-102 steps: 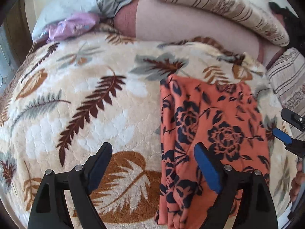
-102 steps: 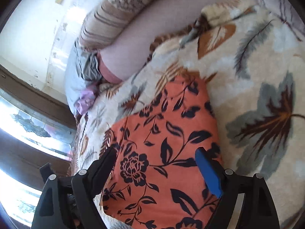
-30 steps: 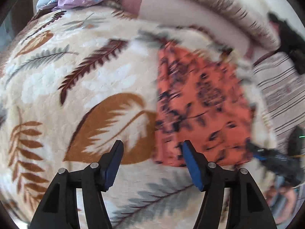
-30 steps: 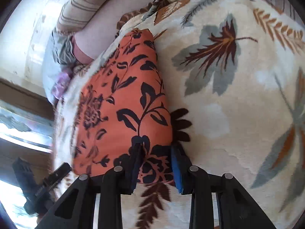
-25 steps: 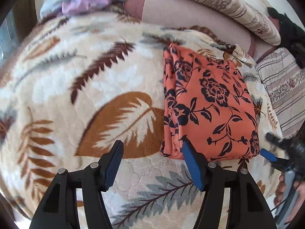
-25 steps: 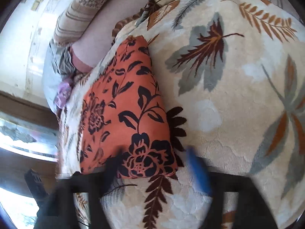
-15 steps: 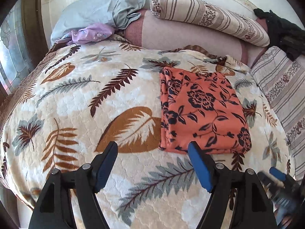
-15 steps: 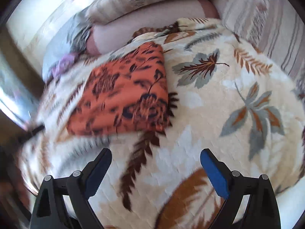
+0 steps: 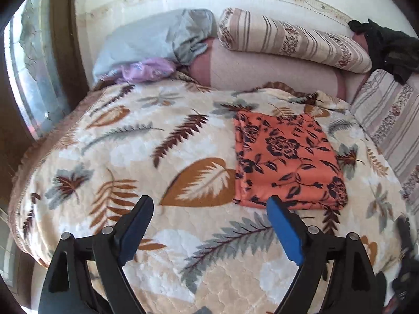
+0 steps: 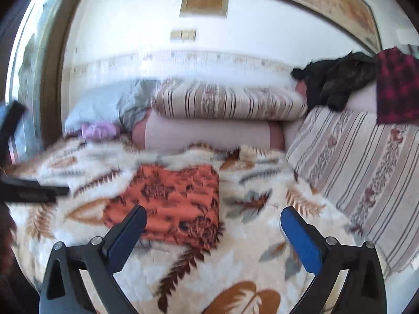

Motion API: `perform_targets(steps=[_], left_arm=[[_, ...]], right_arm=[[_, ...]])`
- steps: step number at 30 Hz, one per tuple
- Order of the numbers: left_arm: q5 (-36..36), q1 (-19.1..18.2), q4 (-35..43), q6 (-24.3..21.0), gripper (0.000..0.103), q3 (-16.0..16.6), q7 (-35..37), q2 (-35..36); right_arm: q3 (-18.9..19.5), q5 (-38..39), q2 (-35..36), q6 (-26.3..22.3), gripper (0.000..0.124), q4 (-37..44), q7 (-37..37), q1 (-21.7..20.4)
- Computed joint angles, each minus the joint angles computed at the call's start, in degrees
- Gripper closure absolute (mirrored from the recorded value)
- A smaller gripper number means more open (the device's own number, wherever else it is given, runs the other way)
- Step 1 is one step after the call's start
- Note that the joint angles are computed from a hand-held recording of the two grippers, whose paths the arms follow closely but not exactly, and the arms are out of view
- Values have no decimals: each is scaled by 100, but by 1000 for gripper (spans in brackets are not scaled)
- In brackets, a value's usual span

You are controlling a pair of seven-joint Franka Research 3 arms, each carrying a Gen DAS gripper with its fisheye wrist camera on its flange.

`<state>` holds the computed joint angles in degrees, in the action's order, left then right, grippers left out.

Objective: Fold small clothes

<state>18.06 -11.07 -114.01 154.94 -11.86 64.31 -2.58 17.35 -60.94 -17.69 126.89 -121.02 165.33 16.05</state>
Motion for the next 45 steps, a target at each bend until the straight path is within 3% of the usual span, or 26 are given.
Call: perform_targets(steps=[1, 3, 6, 10, 14, 27, 45], left_arm=[[253, 13, 8, -84, 15, -21, -159, -23], [591, 12, 45, -250, 15, -55, -289, -56], [1002, 17, 7, -229, 14, -82, -458, -134], [1075, -62, 201, -512, 14, -151, -569, -98], [1499, -155, 353, -769, 14, -234, -752, -81], [946, -327, 546, -789, 14, -214, -454, 6], [383, -325, 717, -611, 14, -150, -153, 208]], right_arm=[[-281, 899, 175, -52, 22, 126, -737, 215], [-242, 1562, 125, 34, 22, -58, -1005, 101], [-232, 1359, -233, 624, 21, -434, -673, 78], [-108, 1489, -13, 344, 21, -111, -1305, -30], [-232, 1689, -251, 794, 21, -232, -1326, -156], [-217, 2151, -23, 658, 21, 356, -1846, -452], [-391, 2169, 574, -2, 21, 1248, -2168, -169]])
